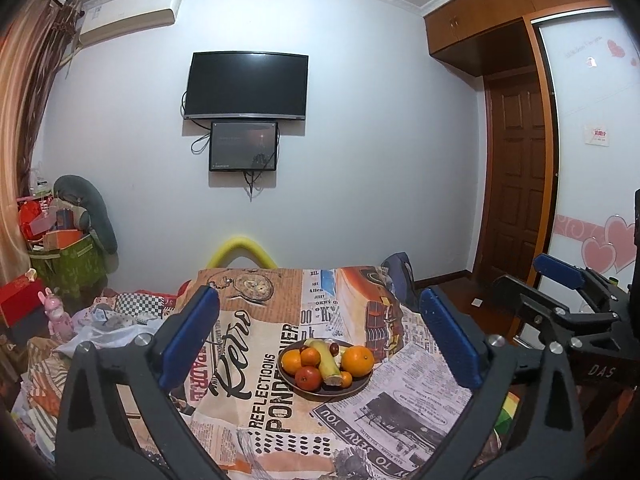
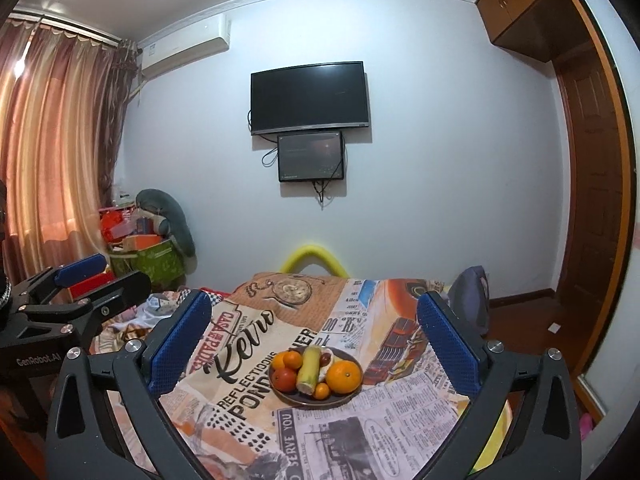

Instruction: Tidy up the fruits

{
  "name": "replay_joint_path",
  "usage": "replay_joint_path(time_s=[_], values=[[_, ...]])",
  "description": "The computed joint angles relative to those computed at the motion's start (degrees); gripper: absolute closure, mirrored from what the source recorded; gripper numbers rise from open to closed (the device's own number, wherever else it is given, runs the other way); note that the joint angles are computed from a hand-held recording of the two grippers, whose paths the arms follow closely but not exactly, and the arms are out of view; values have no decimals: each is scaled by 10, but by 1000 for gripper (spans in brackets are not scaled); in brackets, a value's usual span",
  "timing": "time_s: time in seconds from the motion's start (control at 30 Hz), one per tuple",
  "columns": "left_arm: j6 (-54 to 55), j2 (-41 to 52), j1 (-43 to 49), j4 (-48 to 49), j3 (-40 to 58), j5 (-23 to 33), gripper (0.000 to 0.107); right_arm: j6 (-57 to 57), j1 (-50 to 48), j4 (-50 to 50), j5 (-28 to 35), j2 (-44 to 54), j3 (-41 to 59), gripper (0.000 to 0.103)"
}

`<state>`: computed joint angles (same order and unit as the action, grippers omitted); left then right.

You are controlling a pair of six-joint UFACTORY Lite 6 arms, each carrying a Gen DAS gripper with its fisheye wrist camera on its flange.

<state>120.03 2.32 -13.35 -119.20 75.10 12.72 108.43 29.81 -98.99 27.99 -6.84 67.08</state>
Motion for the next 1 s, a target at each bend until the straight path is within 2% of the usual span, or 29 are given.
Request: replay_joint_path(time_s=[1.0], values=[[-104, 13, 11, 106, 17, 19, 4, -14, 20, 18, 33, -12, -5, 0]])
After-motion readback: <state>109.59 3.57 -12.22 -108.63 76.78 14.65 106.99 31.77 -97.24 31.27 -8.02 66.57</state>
